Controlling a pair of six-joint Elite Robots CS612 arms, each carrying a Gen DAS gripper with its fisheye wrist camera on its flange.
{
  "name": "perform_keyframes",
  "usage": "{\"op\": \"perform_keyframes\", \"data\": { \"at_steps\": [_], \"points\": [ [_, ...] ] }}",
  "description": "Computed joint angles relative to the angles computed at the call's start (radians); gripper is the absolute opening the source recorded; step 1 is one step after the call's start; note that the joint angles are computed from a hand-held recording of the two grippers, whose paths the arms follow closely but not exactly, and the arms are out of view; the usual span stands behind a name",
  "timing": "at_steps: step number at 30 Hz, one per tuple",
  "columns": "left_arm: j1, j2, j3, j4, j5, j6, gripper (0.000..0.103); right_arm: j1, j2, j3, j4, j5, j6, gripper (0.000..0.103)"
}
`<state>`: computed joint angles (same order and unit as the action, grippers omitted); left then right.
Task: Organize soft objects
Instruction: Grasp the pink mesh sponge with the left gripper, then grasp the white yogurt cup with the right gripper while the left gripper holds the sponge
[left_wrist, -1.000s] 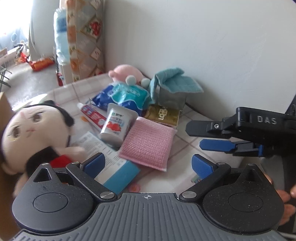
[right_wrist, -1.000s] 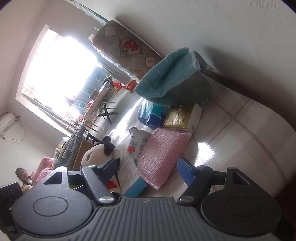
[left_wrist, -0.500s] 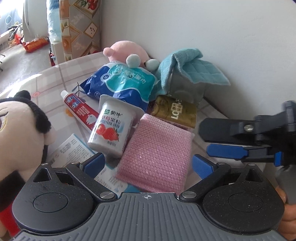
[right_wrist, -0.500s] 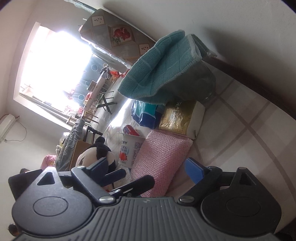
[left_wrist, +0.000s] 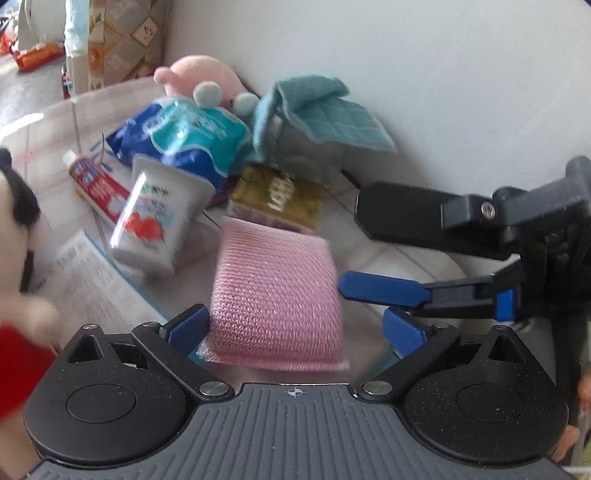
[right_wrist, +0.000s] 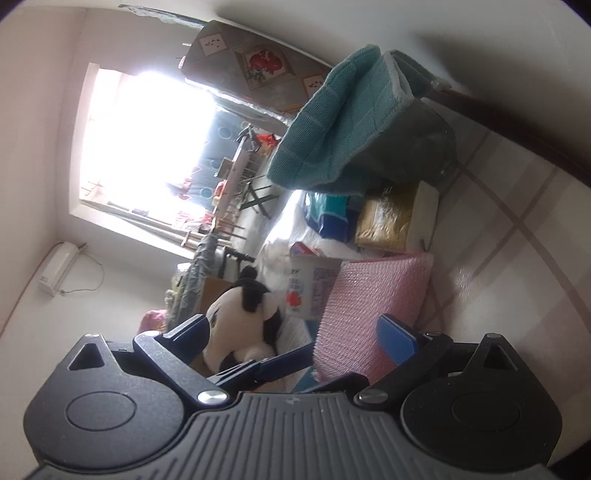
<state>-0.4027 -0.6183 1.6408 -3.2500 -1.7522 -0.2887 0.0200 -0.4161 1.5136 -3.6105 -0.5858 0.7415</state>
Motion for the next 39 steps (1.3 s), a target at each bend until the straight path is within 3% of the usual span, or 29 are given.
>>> {"op": "perform_keyframes", "data": {
  "at_steps": [2,5,9,14,22,24,32,39],
  "points": [
    [-0.003,-0.008,0.021,-0.013,-0.017,-0.015,0.100,-0.004,-0.005,0.015,0.001,0.016,-0.002,0.099],
    [-0.008,-0.022,0.057,-0.040,-0.023,-0.018,0.100,-0.006,-0.028,0.055,-0.015,-0.027,-0.036,0.099],
    [-0.033,-0.035,0.085,-0.090,0.095,0.009,0.101,-0.002,-0.048,0.069,-0.001,-0.089,-0.079,0.099],
    [-0.052,-0.023,0.019,0.035,0.224,0.030,0.101,0.008,-0.052,0.046,0.070,-0.149,-0.107,0.099],
    [-0.056,0.010,-0.068,0.207,0.249,-0.006,0.099,0.001,-0.053,0.062,0.027,-0.185,-0.096,0.099],
    [-0.055,0.014,-0.074,0.223,0.242,-0.026,0.091,-0.001,-0.059,0.073,0.023,-0.193,-0.105,0.099],
    [-0.051,-0.009,-0.017,0.134,0.243,-0.069,0.084,-0.005,-0.086,0.122,-0.032,-0.212,-0.139,0.099],
    [-0.050,-0.074,0.100,-0.050,0.260,-0.105,0.084,-0.002,-0.099,0.130,-0.112,-0.222,-0.153,0.099]
  ]
}}
